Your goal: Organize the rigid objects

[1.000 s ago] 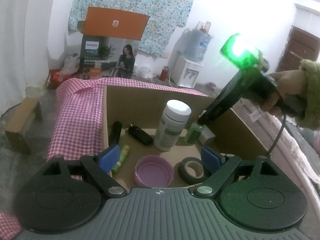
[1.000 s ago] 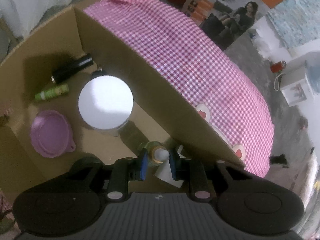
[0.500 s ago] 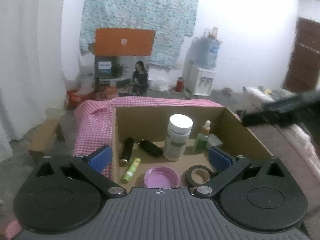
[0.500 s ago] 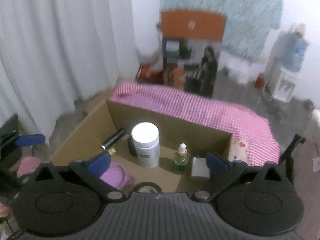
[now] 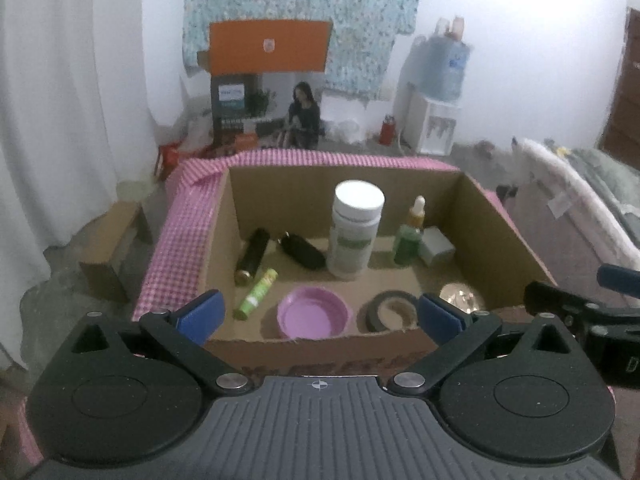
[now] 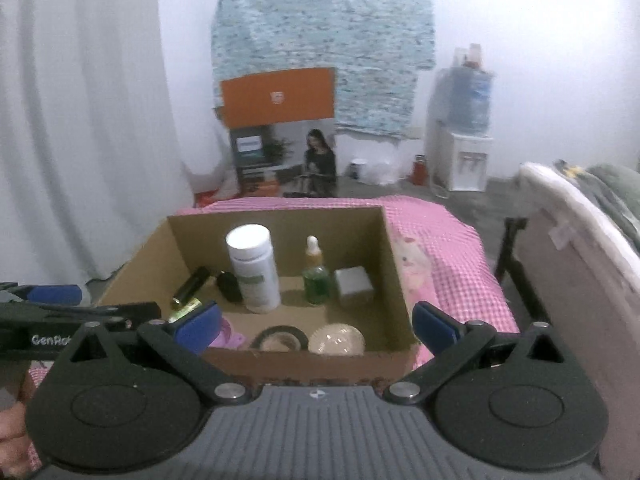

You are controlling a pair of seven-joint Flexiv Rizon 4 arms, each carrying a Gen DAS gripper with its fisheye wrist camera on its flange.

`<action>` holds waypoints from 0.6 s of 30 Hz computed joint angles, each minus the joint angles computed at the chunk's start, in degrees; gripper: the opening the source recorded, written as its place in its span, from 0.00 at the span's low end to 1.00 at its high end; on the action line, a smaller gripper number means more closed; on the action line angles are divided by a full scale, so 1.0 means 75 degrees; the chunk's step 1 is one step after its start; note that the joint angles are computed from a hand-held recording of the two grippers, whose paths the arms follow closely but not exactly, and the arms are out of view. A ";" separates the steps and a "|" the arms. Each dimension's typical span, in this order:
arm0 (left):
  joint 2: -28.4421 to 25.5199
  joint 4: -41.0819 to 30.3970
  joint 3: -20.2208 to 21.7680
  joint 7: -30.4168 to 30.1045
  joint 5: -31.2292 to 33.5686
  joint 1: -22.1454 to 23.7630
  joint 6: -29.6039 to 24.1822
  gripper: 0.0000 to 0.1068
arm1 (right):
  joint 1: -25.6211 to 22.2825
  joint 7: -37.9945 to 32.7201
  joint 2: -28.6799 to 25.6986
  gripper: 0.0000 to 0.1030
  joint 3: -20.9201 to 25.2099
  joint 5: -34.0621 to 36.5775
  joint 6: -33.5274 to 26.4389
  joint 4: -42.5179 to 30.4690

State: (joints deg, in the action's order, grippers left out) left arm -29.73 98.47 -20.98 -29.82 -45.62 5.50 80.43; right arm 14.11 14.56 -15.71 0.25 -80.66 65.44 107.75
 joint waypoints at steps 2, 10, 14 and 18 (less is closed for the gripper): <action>0.0008 0.0068 -0.0133 0.0127 -0.0081 0.0044 0.0145 0.96 | 0.0036 0.0068 0.0004 1.00 0.0010 -0.0038 -0.0112 0.0068; 0.0004 0.0017 0.0405 -0.0685 0.0690 -0.0303 0.0261 0.96 | 0.0163 -0.0147 -0.0167 1.00 0.0046 0.0591 -0.0420 0.0036; -0.0061 -0.0077 0.0703 -0.1125 0.1279 -0.0468 0.0231 0.96 | 0.0220 -0.0277 -0.0240 1.00 -0.0003 0.0817 -0.0393 0.0000; -0.0091 -0.0148 0.0818 -0.1442 0.1702 -0.0492 0.0176 0.96 | 0.0282 -0.0431 -0.0280 1.00 -0.0054 0.0908 -0.0440 -0.0036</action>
